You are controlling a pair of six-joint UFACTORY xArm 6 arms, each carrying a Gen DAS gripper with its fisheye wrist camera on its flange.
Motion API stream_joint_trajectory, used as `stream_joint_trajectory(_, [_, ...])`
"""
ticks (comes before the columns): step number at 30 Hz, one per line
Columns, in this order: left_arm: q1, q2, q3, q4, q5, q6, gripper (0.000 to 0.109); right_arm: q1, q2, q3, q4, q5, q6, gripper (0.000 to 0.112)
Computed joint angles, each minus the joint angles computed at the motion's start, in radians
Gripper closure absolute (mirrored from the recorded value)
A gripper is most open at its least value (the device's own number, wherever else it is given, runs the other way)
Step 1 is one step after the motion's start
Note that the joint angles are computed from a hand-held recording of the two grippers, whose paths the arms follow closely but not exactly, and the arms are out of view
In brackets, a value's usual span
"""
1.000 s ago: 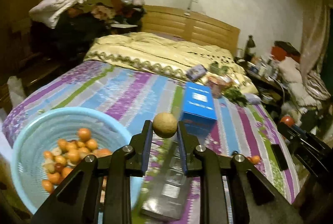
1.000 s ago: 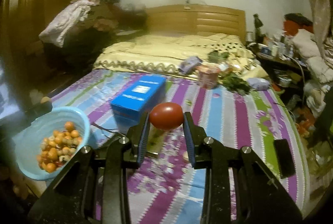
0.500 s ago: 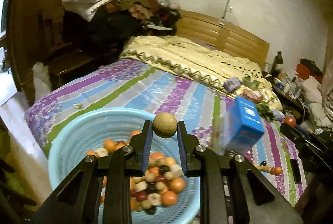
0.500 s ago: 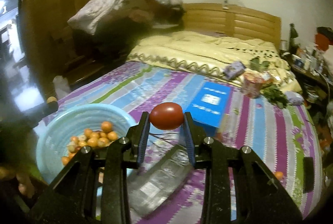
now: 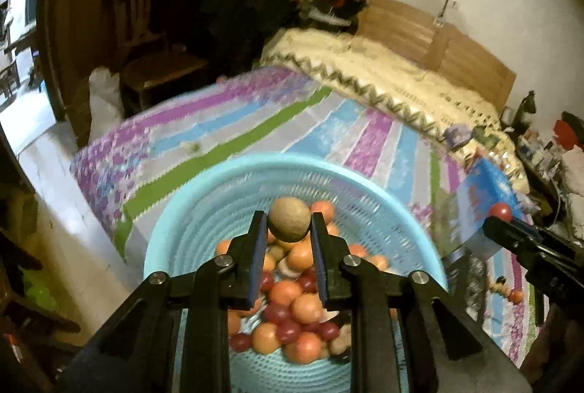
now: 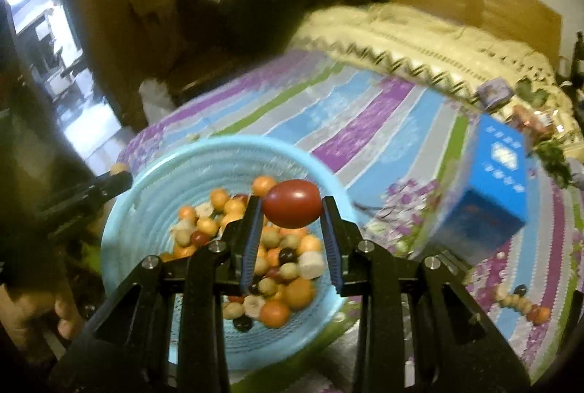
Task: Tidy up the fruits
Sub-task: 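Carry the tomato and longan in both tools over the light-blue basket, then hold both tools over the basket, then open them to drop the fruits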
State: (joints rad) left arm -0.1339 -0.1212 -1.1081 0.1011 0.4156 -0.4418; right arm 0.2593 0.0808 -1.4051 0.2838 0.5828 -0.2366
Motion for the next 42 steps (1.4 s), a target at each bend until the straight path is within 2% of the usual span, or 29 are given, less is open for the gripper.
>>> stream_joint_trajectory(6, [0.011, 0.066, -0.022, -0.124, 0.086, 0.120, 0.085, 0.015, 0.063, -0.056, 0.001, 0.101, 0.005, 0.080])
stream_joint_trajectory(12, [0.011, 0.110, -0.036, -0.228, 0.137, 0.221, 0.085, 0.031, 0.098, -0.083, -0.030, 0.154, 0.022, 0.080])
stream_joint_trajectory(42, [0.010, 0.130, -0.048, -0.268, 0.142, 0.263, 0.085, 0.037, 0.116, -0.100, -0.039, 0.168, 0.028, 0.080])
